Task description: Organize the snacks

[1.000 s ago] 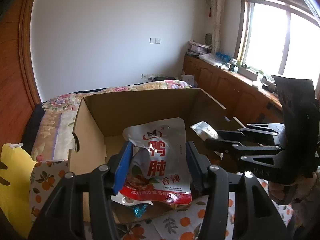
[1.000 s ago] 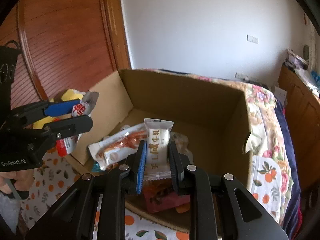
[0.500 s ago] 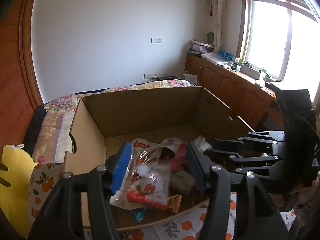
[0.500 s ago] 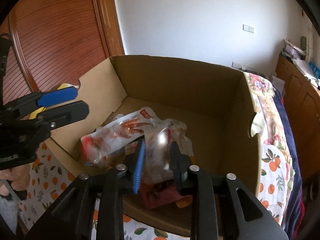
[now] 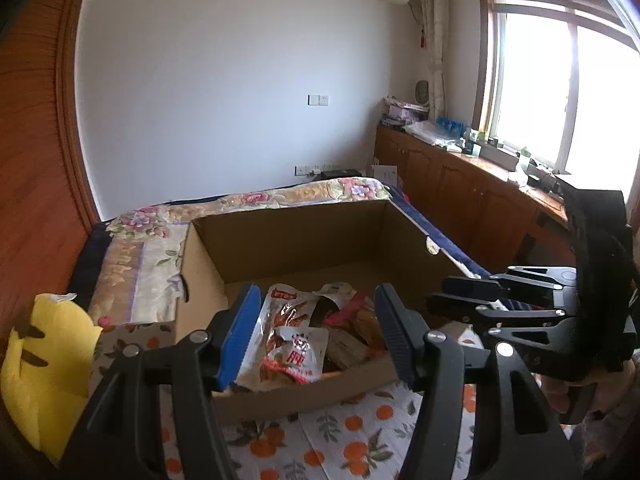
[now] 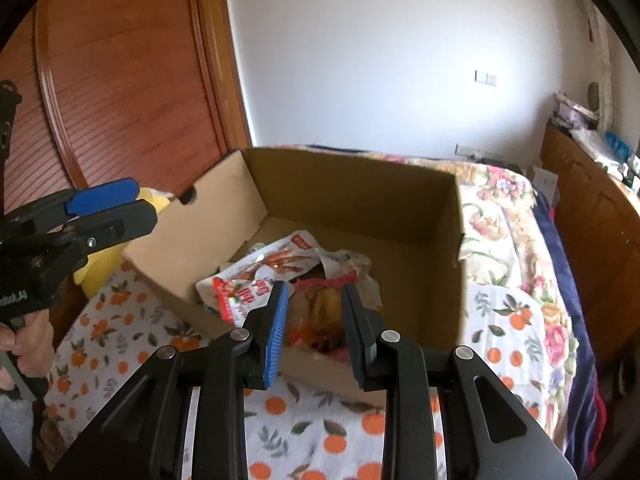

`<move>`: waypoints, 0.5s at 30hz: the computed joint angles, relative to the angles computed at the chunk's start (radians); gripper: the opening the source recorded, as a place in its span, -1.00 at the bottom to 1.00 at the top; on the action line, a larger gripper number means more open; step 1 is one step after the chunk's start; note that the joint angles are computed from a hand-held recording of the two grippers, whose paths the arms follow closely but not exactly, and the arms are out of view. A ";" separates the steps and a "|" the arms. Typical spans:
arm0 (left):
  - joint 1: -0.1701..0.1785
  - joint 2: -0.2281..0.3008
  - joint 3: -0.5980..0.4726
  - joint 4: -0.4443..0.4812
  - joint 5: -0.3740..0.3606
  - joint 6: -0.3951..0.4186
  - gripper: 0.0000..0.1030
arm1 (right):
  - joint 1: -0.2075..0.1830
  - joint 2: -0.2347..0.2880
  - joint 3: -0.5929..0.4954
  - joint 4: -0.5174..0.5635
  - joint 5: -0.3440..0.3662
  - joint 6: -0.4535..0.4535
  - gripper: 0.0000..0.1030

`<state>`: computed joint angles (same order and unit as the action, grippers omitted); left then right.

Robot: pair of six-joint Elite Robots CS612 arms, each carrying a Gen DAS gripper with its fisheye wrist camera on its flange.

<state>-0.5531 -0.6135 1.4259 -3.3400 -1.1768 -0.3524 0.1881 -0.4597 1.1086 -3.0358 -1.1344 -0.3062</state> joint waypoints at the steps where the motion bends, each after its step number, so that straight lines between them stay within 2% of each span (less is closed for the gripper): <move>1: -0.006 -0.015 0.020 0.002 0.010 -0.006 0.17 | -0.002 -0.015 0.029 -0.029 0.001 0.003 -0.49; 10: -0.075 -0.116 0.166 -0.046 0.139 0.020 0.19 | -0.013 -0.132 0.239 -0.205 0.013 0.035 -0.49; 15: -0.111 -0.149 0.227 -0.081 0.187 0.011 0.22 | -0.020 -0.186 0.340 -0.292 0.009 0.045 -0.43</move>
